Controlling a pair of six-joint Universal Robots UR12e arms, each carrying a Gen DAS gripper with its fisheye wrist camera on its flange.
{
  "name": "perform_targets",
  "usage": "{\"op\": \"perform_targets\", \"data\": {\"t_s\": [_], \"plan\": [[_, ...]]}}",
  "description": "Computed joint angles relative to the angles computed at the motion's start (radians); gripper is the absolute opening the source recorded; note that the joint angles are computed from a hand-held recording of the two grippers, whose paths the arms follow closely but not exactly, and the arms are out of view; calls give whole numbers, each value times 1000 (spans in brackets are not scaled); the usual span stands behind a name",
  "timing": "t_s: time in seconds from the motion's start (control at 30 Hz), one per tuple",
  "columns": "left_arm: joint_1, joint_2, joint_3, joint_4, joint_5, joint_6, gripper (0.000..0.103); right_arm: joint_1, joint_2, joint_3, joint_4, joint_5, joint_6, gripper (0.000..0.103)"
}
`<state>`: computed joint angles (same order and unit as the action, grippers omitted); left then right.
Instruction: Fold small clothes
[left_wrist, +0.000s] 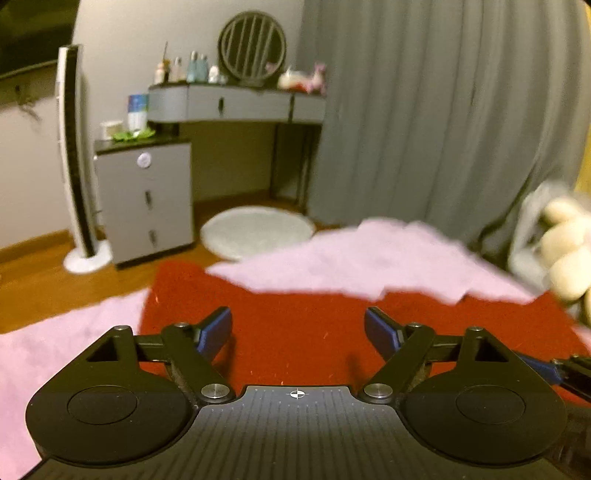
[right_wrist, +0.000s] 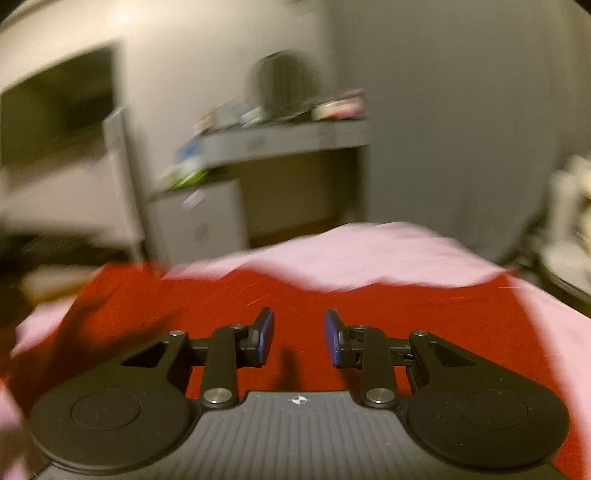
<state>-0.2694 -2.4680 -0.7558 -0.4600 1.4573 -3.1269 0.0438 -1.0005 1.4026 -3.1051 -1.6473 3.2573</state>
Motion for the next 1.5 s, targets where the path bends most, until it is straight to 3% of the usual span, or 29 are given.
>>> {"op": "perform_targets", "data": {"t_s": [0.07,0.17,0.3,0.37,0.43,0.53,0.63,0.8,0.87,0.97,1.0,1.03,1.13,1.23,1.47,1.5], "plan": [[-13,-31,49,-60,89,11,81,6,18,-31,65,-54,-34,28],[-20,-69,100,-79,210,-1,82,-10,25,-42,91,-168,-1,28],[-5,-88,123,-82,205,-65,92,-47,15,-18,127,-327,130,24],[-2,-85,111,-67,216,-61,97,-62,4,7,136,-380,226,24],[4,-90,125,-99,201,-74,98,-72,-7,28,130,-366,302,23],[8,-81,129,-146,198,-100,99,-43,0,8,144,-423,223,25],[11,-33,71,-165,182,-90,98,-19,-40,71,22,-339,165,29],[24,102,-149,-81,102,-47,98,18,-109,214,-110,-213,52,35],[23,128,-199,-60,78,-26,98,29,-111,239,-108,-253,35,36],[16,142,-241,-30,110,30,99,27,-126,269,-113,-313,124,35],[19,146,-251,-25,109,28,99,28,-130,271,-105,-345,142,27],[21,146,-248,-36,103,19,99,28,-133,275,-97,-369,147,19],[25,151,-246,-68,107,14,99,24,-133,275,-56,-437,149,18],[28,154,-241,-94,108,27,99,10,-152,296,-48,-431,196,18],[38,166,-260,-114,100,25,99,5,-141,274,-18,-444,119,19],[41,169,-266,-114,98,24,99,11,-139,269,5,-490,103,19]]}}
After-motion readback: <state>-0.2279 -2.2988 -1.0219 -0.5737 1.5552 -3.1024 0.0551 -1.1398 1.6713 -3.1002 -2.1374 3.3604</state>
